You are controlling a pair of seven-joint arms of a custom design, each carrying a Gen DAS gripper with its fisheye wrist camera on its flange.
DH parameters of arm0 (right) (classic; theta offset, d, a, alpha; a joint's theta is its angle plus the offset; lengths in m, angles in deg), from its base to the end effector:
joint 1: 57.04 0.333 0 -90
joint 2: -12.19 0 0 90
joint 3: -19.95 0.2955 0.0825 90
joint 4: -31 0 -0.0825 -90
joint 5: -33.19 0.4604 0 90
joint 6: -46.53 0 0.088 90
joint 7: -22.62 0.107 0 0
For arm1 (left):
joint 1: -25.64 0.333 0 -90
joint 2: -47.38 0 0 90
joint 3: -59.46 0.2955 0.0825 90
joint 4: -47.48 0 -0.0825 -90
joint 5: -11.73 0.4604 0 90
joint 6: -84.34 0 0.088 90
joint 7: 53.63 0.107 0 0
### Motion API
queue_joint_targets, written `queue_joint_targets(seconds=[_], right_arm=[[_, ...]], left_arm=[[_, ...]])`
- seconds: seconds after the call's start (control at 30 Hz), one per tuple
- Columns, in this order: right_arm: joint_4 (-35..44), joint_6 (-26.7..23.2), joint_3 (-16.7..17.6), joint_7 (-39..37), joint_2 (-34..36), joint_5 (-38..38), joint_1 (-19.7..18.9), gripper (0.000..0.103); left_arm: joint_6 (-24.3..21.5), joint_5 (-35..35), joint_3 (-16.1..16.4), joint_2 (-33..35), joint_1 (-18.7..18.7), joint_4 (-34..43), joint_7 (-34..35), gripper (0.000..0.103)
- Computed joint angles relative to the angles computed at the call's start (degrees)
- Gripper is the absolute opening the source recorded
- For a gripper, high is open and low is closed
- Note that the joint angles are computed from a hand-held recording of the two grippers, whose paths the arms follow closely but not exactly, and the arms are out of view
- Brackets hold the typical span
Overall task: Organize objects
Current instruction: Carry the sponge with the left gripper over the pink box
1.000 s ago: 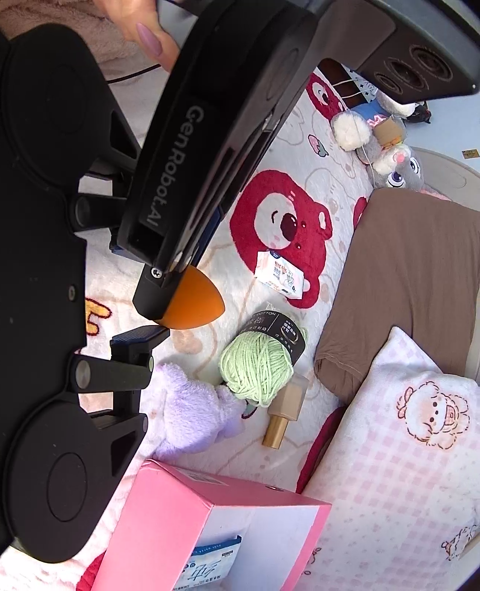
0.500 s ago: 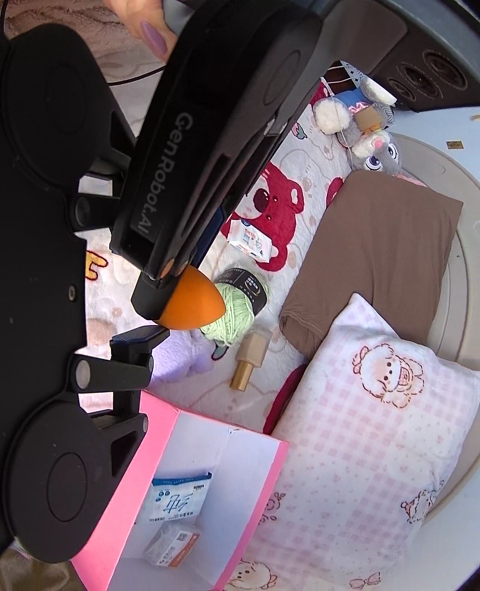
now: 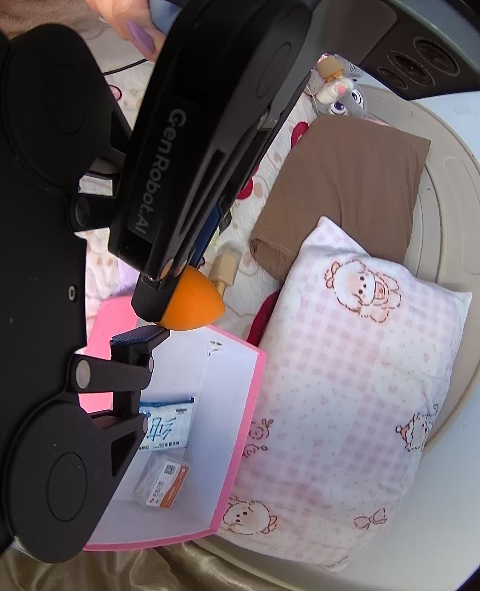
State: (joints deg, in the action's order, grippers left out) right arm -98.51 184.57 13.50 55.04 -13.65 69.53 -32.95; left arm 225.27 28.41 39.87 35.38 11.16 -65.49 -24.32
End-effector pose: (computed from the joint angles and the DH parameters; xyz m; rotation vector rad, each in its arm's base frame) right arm 0.5211 0.1639 0.5673 -2.2316 0.7067 -0.3193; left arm 0.5108 -0.3629 0.5990 -2.1481 1.6097 -0.9672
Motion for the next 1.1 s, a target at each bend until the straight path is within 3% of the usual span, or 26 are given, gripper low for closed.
queue_joint_targets(seconds=[0.33,0.67,0.8,1.1], right_arm=[[17.5,-2.6,2.4,5.8,19.3,0.4,-6.0,0.041],[37.7,-7.8,8.4,13.9,38.7,-8.1,-13.1,0.041],[41.4,-8.6,10.3,17.4,42.5,-11.9,-14.8,0.04],[46.2,-9.9,12.1,22.1,47.8,-16.7,-16.4,0.038]], left_arm=[[1.8,-3.7,5.5,17.1,-0.8,15.2,4.6,0.034],[3.8,-7.9,10.5,33.1,-2.8,29.5,6.5,0.034],[5.3,-12.3,10.8,37.1,-2.6,32.4,8.4,0.034],[4.8,-14.9,12.2,41.6,-3.5,36.3,9.8,0.035]])
